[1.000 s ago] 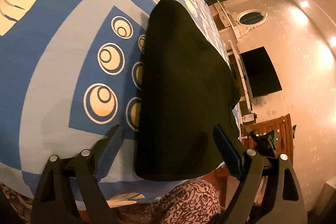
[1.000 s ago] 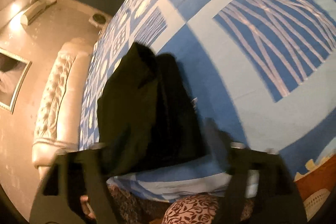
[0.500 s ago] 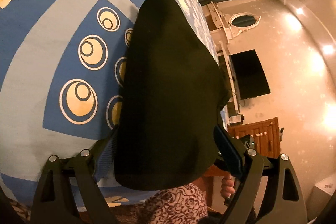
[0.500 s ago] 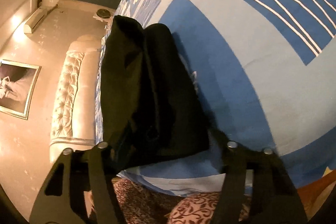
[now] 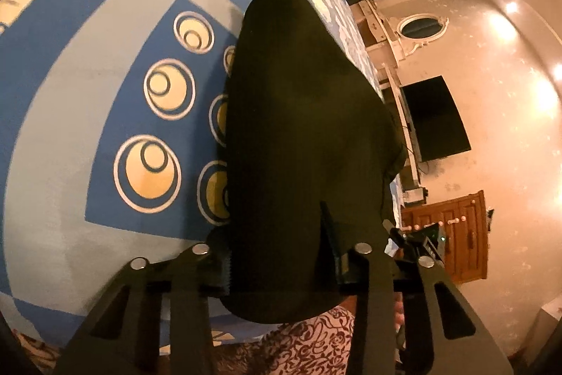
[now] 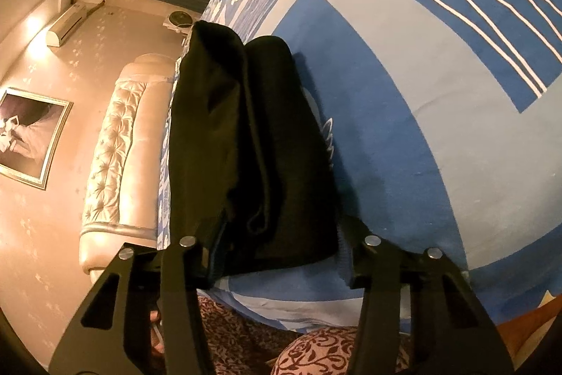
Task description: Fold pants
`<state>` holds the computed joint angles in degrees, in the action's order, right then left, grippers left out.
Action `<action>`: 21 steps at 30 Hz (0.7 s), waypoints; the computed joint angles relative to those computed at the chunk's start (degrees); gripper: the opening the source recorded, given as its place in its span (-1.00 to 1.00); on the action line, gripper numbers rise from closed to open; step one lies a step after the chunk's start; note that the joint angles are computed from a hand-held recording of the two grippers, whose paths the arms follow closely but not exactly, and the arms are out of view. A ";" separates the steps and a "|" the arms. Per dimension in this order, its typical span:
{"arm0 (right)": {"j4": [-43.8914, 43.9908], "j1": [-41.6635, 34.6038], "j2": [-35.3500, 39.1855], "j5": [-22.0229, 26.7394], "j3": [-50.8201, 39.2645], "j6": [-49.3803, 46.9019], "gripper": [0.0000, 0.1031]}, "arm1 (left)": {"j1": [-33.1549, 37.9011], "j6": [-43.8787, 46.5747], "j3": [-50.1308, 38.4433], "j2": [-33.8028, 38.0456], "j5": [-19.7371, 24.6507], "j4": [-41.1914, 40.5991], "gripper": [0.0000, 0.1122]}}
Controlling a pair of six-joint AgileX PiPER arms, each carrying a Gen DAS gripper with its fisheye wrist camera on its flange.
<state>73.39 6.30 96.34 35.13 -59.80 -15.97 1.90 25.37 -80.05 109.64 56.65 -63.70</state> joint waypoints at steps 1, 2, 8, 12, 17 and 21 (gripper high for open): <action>-0.03 -0.02 0.08 -0.12 -0.04 -0.05 -0.10 | -0.39 -0.31 -0.16 -0.47 -0.71 1.07 -0.34; -0.55 0.39 0.05 -0.46 -0.32 0.83 -0.11 | -0.90 -0.39 0.09 -1.21 -1.52 2.08 -0.35; -2.56 1.98 3.23 -0.34 -4.67 2.91 -0.14 | 0.67 -1.26 -0.46 -1.53 -1.26 3.48 -0.36; -5.15 4.50 6.95 -0.10 -10.21 5.93 -0.14 | 2.92 -1.89 -0.35 -2.06 -1.08 4.52 -0.36; -8.34 7.70 12.53 0.39 -18.20 9.84 -0.15 | 6.48 -1.32 0.77 -2.89 -1.02 5.21 -0.36; -9.27 9.79 16.35 0.52 -23.26 11.42 -0.15 | 9.20 -1.26 0.66 -2.92 -0.66 5.73 -0.36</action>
